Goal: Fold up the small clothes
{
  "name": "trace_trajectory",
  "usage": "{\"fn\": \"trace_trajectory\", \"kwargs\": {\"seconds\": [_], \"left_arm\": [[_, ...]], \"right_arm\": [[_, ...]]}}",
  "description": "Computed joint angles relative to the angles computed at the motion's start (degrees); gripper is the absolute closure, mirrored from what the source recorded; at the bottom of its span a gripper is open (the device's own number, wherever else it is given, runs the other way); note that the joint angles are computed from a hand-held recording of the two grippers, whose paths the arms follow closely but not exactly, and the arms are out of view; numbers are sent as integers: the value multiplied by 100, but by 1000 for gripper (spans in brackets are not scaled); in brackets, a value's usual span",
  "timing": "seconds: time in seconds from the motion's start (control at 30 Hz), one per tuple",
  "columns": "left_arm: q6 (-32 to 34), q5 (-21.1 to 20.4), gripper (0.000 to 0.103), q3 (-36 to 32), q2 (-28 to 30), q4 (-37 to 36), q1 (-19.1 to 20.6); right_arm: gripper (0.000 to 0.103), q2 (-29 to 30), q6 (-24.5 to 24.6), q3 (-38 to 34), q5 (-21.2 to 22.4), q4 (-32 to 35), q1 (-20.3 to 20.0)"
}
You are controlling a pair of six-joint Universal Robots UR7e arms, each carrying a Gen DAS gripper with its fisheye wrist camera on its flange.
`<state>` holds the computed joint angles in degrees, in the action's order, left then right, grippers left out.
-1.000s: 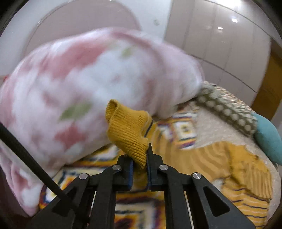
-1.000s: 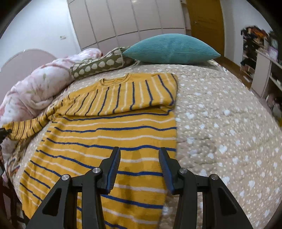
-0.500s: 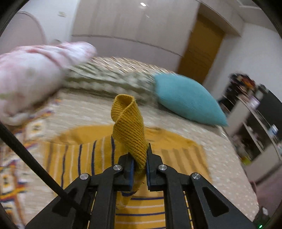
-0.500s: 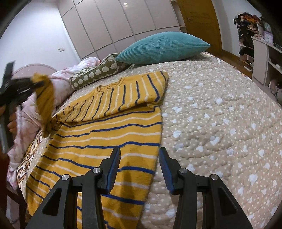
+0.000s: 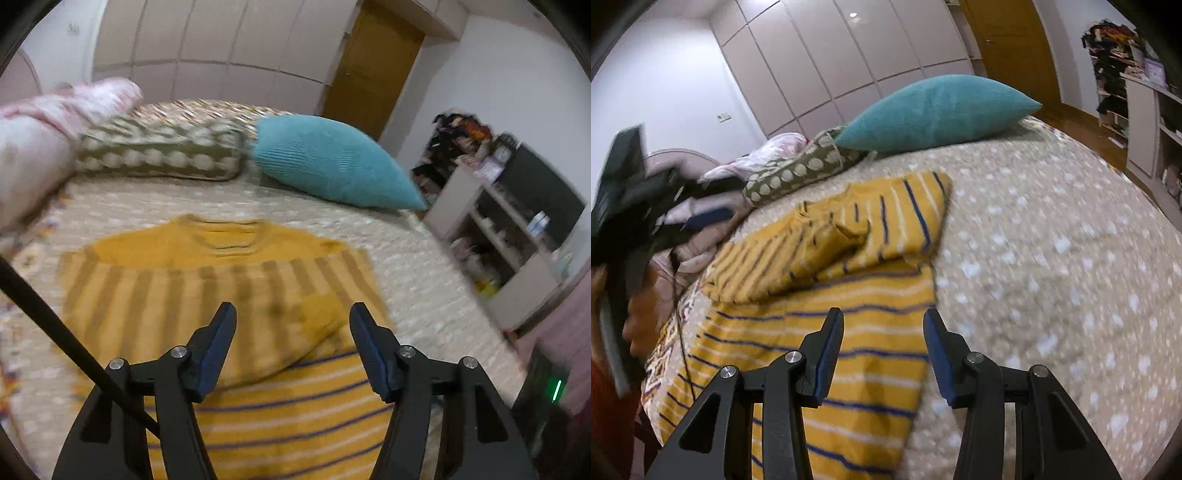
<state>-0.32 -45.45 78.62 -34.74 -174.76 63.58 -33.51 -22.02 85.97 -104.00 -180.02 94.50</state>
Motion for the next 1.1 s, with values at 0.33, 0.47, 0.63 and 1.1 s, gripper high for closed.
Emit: {"fn": "trace_trajectory", "kwargs": {"seconds": [0.33,0.47,0.63,1.1], "left_arm": [[670,2376,31,2185,-643,-2401,-242],[516,2758,31,2745,-748,-2782,-313],[139,2840,31,3170,-945,-2976,-383],[-656,2693,30,4021,-1473,-2841,-742]], "right_arm": [[54,1103,671,-2216,180,1829,142],[55,1858,1018,-3561,-264,2946,213],[98,2255,885,-4284,-569,3514,302],[86,746,304,-1798,-1413,1499,445]]}}
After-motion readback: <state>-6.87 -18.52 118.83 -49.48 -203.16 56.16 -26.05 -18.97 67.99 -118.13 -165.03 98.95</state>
